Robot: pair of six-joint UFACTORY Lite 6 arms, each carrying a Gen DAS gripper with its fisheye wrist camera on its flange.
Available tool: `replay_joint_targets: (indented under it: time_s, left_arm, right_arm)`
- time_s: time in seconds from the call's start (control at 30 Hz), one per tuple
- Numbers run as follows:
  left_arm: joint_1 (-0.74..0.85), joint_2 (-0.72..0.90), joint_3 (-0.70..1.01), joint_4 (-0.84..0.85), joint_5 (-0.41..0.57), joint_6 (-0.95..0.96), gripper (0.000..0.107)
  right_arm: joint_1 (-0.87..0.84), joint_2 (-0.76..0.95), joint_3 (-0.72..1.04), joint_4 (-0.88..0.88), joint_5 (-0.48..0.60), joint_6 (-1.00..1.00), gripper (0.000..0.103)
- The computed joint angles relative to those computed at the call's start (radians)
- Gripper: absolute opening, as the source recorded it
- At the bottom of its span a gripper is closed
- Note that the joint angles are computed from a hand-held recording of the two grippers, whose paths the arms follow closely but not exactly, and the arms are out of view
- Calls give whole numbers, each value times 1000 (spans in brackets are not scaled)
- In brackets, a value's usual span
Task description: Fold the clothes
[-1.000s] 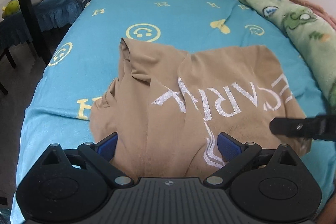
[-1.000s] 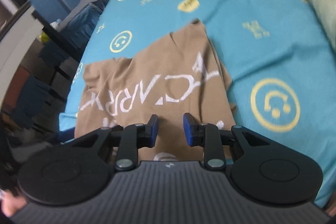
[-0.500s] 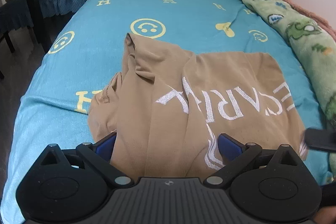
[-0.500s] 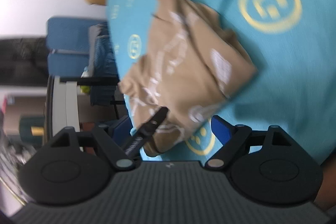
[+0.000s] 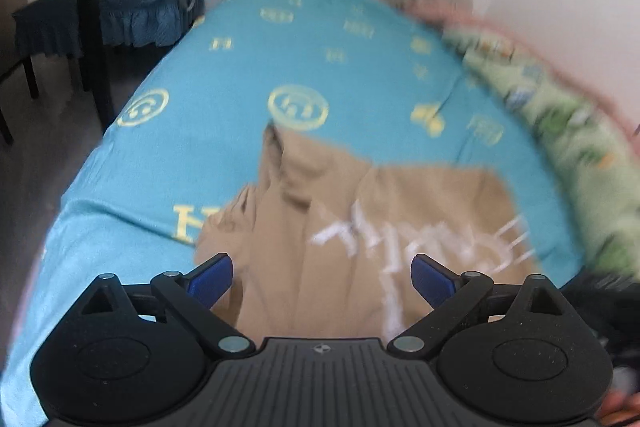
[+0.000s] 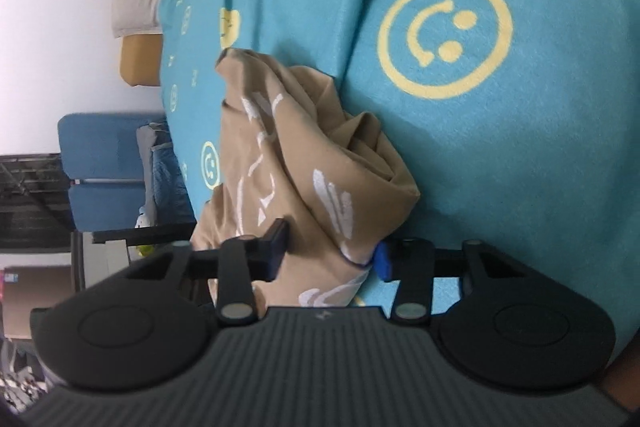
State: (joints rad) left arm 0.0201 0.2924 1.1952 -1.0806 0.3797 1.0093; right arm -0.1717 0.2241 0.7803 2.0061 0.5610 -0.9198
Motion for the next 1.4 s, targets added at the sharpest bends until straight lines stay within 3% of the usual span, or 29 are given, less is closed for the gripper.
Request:
replay_joint_targets:
  time_s: [0.1,0.23,0.33,0.4,0.57,0.67,0.8,0.9,1.03,1.23,1.4]
  left_arm:
    - [88,-47,2,-109,231,18,99]
    - [139,-17,15,-155,518,-88,102]
    - [122,83,47,-166,655,-183,102]
    - [99,159,53,-217,694,-184,102]
    - [64,350,84,-377,584,-244,102]
    - [74,368,58,-455,507,-195,99]
    - [113,323,-25,-619,503,-84,94]
    - [141,319,-63,-702,542,-51,83]
    - [161,320,-63,-696,541,-69,59]
    - [155,289,-46,-631,525,-109,46]
    - [128,198,8,-511,522,-267,35]
  right_arm:
    - [-18,-26,-9,20,10,-84,28]
    - [-15,-44,5,87,34,-197,24]
    - [-23,-36,16,114,64,-217,23]
    - [-34,-33,19,109,75,-211,22]
    - [-65,-72,-30,113,92,-187,21]
    - [-75,-88,-44,132,92,-196,21]
    - [-83,-115,-66,154,86,-213,20]
    - [-92,-121,-75,162,98,-216,20]
    - [-102,-147,-88,164,95,-216,20]
    - [-102,-241,-105,129,17,-194,20]
    - [-173,-379,-121,-96,5,15,20]
